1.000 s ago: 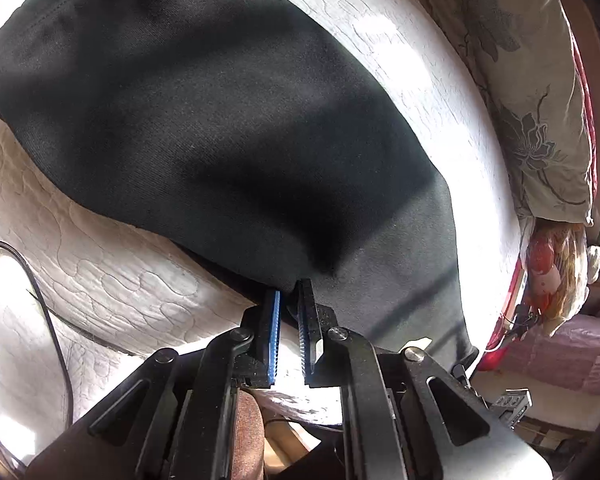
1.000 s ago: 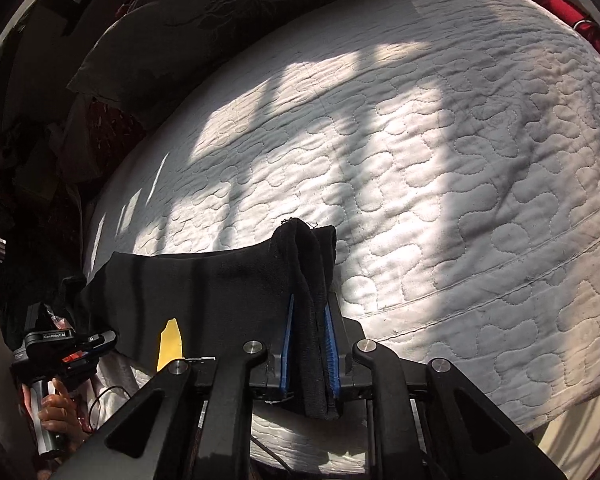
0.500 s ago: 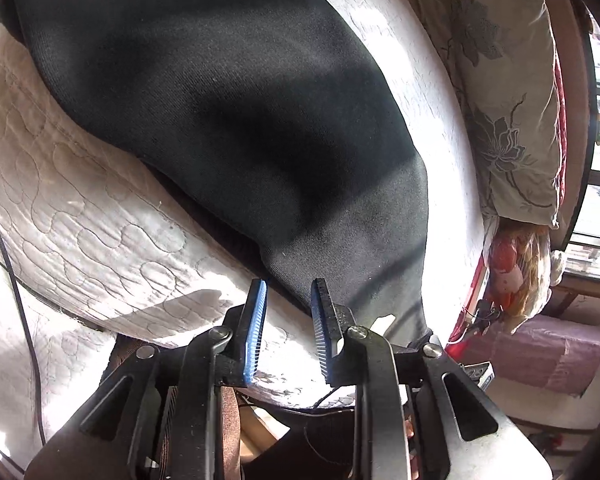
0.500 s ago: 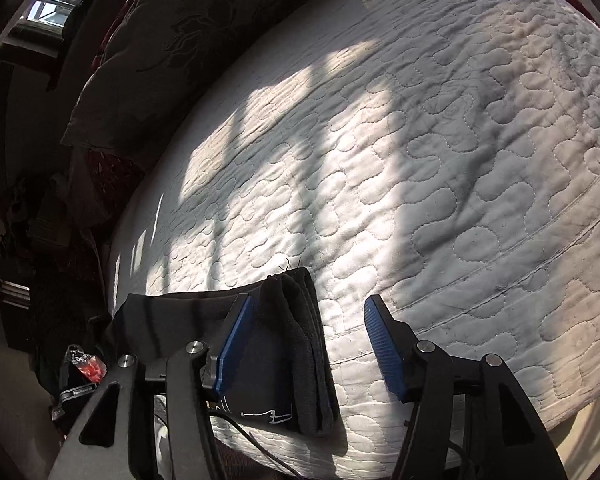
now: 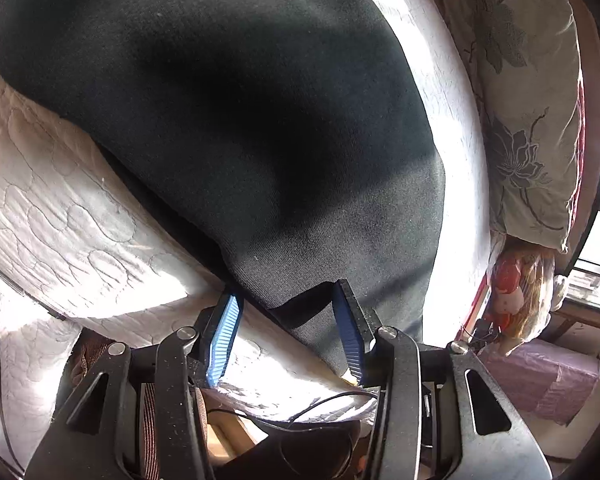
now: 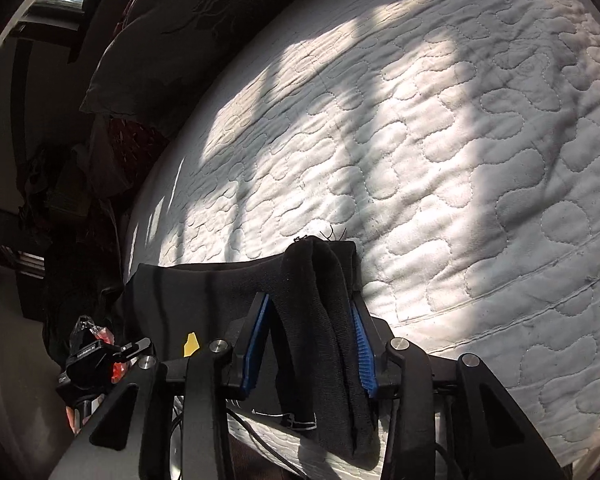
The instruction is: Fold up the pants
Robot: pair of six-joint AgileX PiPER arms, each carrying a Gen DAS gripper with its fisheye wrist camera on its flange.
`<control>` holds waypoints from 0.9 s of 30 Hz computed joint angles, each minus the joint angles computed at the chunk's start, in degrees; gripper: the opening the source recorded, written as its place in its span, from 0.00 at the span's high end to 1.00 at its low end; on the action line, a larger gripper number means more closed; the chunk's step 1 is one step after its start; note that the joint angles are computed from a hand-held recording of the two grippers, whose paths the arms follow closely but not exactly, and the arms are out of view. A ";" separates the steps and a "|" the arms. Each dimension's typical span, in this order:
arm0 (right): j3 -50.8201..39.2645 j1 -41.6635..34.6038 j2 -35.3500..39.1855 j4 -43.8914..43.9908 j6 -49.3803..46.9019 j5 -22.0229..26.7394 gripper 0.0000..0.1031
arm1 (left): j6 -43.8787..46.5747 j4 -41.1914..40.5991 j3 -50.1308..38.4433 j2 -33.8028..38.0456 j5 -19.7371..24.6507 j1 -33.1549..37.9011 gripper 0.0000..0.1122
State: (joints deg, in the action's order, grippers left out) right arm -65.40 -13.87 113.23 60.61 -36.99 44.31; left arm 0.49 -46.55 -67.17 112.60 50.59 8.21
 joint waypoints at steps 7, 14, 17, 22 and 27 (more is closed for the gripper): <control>-2.01 -4.47 2.07 7.74 -1.83 6.84 0.87 | -1.10 -1.65 -0.13 0.41 0.87 -2.93 0.90; -8.77 -9.25 4.45 7.42 -0.33 11.78 0.88 | -3.99 -3.42 -5.03 3.76 1.99 -11.60 0.90; -11.20 -12.80 5.01 4.47 0.64 12.72 0.88 | -5.98 -2.35 -9.55 6.77 2.79 -16.61 0.90; -15.29 -15.13 7.57 -5.33 5.50 9.18 0.88 | -4.83 2.27 -9.66 3.41 2.48 -19.05 0.90; -15.02 -13.82 7.58 -6.92 4.37 7.23 0.87 | -3.88 9.87 -0.69 -10.16 -2.39 -11.85 0.90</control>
State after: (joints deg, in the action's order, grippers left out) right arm -80.42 -27.69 120.81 53.69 -32.63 51.54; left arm -3.39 -36.68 -67.86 102.44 48.20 -3.64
